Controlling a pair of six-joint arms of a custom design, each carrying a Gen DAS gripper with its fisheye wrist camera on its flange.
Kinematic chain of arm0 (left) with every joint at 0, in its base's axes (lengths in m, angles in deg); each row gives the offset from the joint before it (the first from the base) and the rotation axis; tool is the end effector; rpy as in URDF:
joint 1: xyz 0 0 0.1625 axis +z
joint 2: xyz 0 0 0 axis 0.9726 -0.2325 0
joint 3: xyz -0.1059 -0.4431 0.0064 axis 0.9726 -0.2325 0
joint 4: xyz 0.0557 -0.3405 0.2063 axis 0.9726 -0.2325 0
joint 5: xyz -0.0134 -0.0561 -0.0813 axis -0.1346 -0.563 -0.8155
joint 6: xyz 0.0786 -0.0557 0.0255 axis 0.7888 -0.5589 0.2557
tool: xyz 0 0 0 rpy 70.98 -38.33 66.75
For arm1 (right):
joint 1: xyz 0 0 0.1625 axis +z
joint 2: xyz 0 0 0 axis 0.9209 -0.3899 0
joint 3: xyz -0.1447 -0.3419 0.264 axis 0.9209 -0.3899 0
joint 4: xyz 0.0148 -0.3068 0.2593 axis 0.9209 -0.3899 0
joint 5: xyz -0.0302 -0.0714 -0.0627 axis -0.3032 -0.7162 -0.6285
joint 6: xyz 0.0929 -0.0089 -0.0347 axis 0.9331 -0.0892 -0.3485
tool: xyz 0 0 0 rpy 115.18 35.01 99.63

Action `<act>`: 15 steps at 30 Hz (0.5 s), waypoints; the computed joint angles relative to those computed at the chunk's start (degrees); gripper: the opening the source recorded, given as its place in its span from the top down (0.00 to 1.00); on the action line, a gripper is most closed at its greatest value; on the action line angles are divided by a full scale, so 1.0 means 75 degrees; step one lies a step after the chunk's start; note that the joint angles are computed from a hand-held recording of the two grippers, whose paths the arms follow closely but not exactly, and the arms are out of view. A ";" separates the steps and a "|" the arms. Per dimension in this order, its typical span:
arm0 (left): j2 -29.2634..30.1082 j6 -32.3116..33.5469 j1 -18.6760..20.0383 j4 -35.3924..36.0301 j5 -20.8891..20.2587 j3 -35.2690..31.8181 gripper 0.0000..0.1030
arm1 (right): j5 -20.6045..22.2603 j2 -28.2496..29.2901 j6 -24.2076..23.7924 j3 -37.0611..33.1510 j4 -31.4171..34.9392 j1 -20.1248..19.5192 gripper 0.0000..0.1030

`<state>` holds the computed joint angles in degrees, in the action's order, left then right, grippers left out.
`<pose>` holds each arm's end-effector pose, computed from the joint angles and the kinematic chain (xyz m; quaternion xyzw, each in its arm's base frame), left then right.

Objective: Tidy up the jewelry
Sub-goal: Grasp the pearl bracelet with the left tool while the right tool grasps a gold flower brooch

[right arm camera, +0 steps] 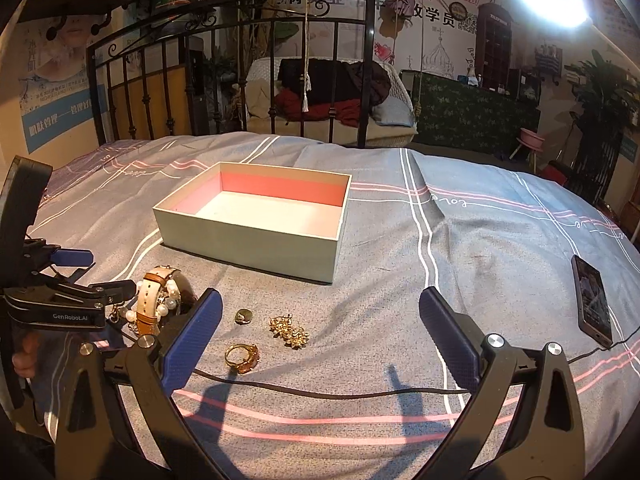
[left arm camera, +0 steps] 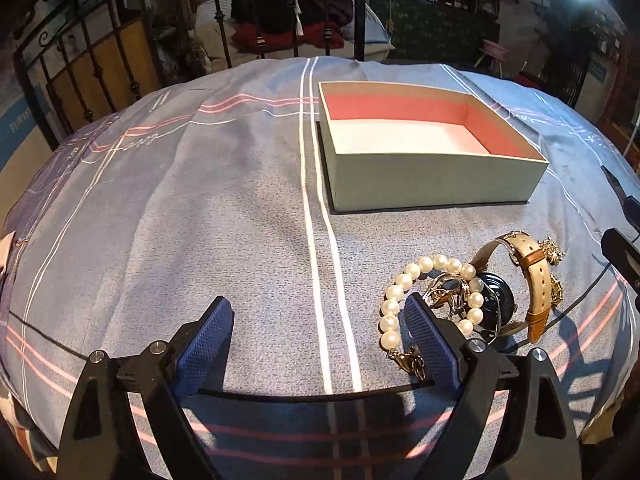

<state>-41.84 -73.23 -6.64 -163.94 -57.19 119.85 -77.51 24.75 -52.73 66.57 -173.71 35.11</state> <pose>-0.0400 -0.7465 0.2107 0.0091 0.8484 -0.3170 0.4239 0.2834 -0.7976 -0.0374 0.3835 -0.8396 0.3245 0.2066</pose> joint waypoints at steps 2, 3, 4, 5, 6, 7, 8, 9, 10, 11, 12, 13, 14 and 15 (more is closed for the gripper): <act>0.0106 0.0083 0.0033 0.0374 0.0042 -0.0200 0.19 | -0.0075 0.0040 -0.0002 -0.0117 0.0205 -0.0022 0.06; 0.0159 0.0238 0.0041 0.0393 0.0092 -0.0238 0.20 | -0.0122 0.0083 -0.0020 -0.0220 0.0336 -0.0032 0.06; 0.0208 0.0371 0.0048 0.0413 0.0098 -0.0292 0.21 | -0.0173 0.0109 -0.0032 -0.0293 0.0486 -0.0045 0.08; 0.0229 0.0434 0.0061 0.0480 0.0066 -0.0335 0.22 | -0.0226 0.0129 -0.0023 -0.0367 0.0664 -0.0053 0.10; 0.0229 0.0384 0.0080 0.0633 0.0036 -0.0384 0.22 | -0.0256 0.0144 -0.0002 -0.0421 0.0834 -0.0075 0.13; 0.0217 0.0247 0.0105 0.0851 -0.0026 -0.0454 0.22 | -0.0270 0.0159 0.0051 -0.0478 0.1022 -0.0098 0.19; 0.0175 0.0031 0.0133 0.1102 -0.0123 -0.0507 0.22 | -0.0253 0.0171 0.0139 -0.0545 0.1233 -0.0123 0.21; 0.0149 -0.0088 0.0159 0.1287 -0.0211 -0.0570 0.22 | -0.0234 0.0201 0.0225 -0.0634 0.1439 -0.0144 0.24; 0.0151 -0.0074 0.0178 0.1372 -0.0262 -0.0628 0.23 | -0.0228 0.0232 0.0286 -0.0715 0.1622 -0.0154 0.25; 0.0167 0.0053 0.0185 0.1351 -0.0305 -0.0663 0.25 | -0.0244 0.0293 0.0324 -0.0852 0.1820 -0.0160 0.25; 0.0201 0.0216 0.0175 0.1260 -0.0363 -0.0682 0.32 | -0.0247 0.0318 0.0349 -0.0909 0.1947 -0.0162 0.27; 0.0223 0.0363 0.0161 0.1170 -0.0420 -0.0684 0.39 | -0.0235 0.0371 0.0382 -0.1038 0.2152 -0.0172 0.30; 0.0248 0.0519 0.0137 0.1077 -0.0446 -0.0671 0.43 | -0.0215 0.0394 0.0437 -0.1127 0.2362 -0.0186 0.33; 0.0274 0.0717 0.0107 0.0964 -0.0481 -0.0646 0.52 | -0.0177 0.0413 0.0490 -0.1202 0.2567 -0.0203 0.39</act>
<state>-39.79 -67.85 -5.84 -156.70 -60.80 115.00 -78.84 27.84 -49.06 57.56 -154.45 33.59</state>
